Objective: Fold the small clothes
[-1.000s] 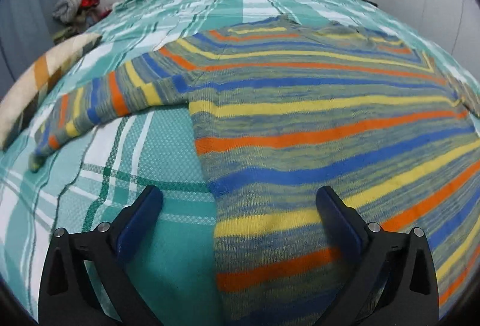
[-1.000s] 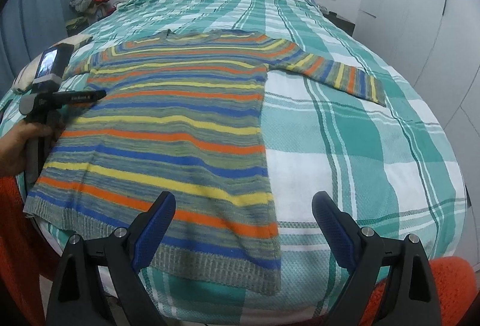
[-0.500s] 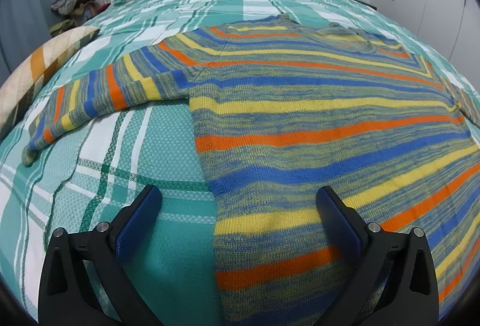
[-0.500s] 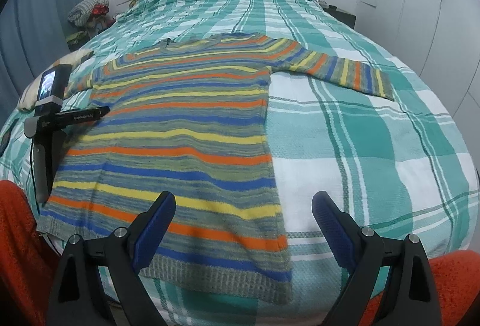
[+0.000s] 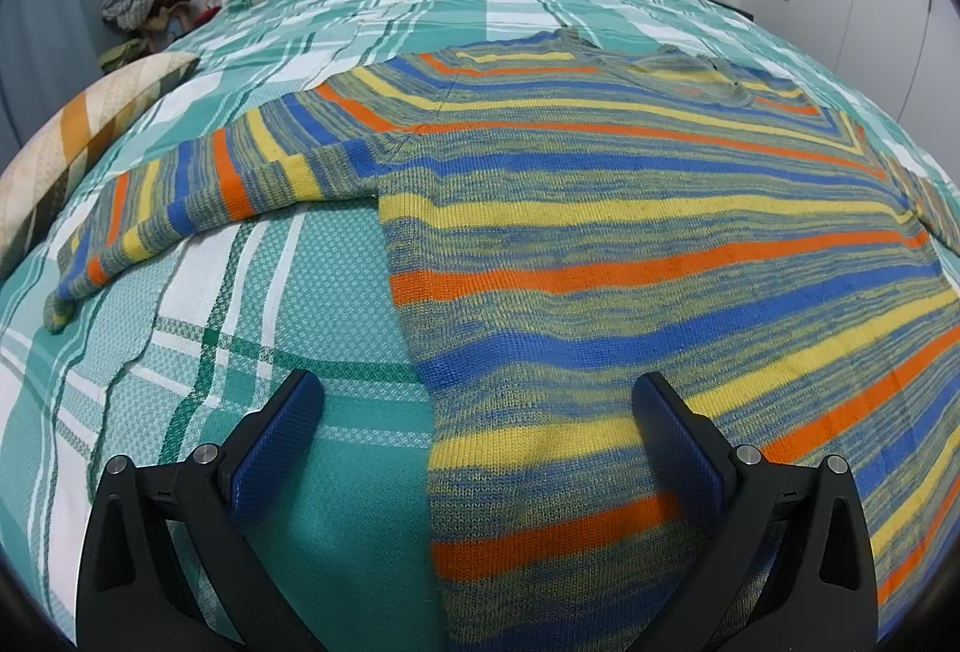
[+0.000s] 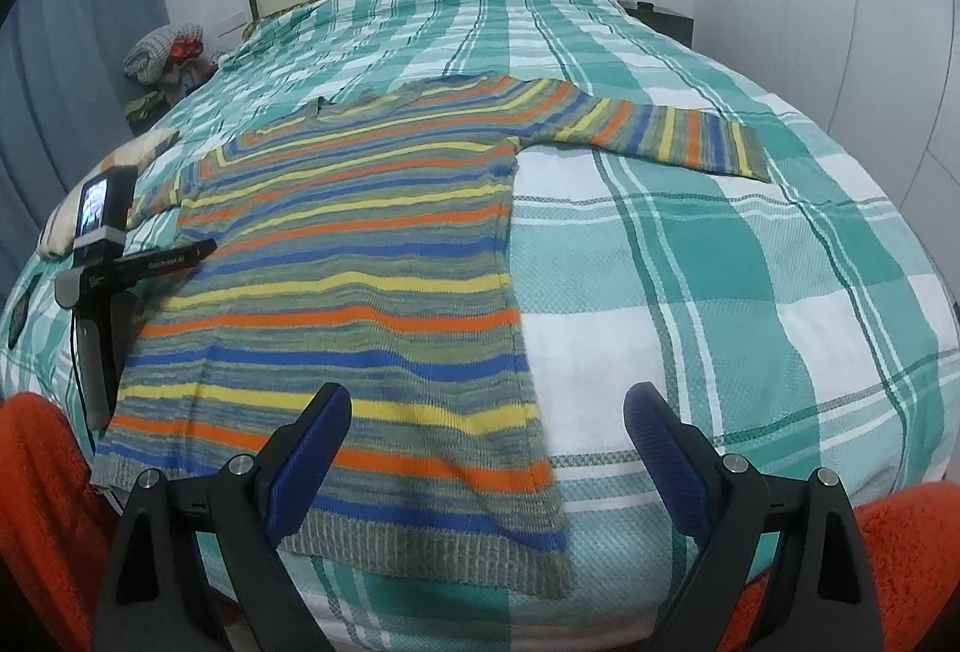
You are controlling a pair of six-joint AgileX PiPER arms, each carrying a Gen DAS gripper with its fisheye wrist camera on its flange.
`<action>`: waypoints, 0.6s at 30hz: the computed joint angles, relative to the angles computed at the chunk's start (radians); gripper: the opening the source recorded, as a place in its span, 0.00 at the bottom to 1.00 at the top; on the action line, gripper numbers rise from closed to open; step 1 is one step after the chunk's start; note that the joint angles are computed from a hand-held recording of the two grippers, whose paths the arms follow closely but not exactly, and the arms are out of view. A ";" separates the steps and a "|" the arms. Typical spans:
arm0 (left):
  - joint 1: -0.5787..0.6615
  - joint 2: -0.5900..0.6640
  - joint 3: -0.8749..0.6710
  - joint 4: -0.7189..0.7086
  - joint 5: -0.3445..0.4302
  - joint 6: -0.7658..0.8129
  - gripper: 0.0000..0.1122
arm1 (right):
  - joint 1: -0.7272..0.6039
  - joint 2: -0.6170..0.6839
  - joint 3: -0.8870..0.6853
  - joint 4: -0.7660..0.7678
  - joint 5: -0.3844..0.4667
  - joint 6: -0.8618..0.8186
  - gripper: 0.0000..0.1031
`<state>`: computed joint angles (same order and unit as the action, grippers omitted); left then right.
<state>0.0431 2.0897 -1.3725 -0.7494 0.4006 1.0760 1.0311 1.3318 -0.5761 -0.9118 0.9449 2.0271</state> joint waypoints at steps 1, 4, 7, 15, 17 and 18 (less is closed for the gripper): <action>0.000 0.000 0.000 0.000 0.000 0.000 0.91 | 0.000 -0.001 -0.002 -0.004 0.001 0.002 0.89; 0.000 0.000 0.000 0.000 0.000 0.000 0.91 | 0.012 0.005 -0.010 -0.012 0.012 -0.001 0.89; 0.001 0.001 -0.001 0.000 0.000 0.000 0.91 | 0.018 0.019 -0.019 -0.013 0.017 -0.015 0.89; 0.002 0.001 -0.002 0.000 0.002 0.001 0.91 | 0.016 0.022 -0.018 -0.009 0.017 -0.003 0.89; 0.001 0.001 -0.002 0.001 0.001 0.000 0.91 | 0.014 0.024 -0.020 -0.006 0.016 -0.007 0.89; 0.002 0.001 -0.002 0.001 0.002 0.000 0.91 | 0.018 0.024 -0.021 -0.007 0.020 -0.006 0.89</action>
<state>0.0448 2.0908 -1.3746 -0.7486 0.4025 1.0762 1.0490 1.3562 -0.5969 -0.9189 0.9644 2.0207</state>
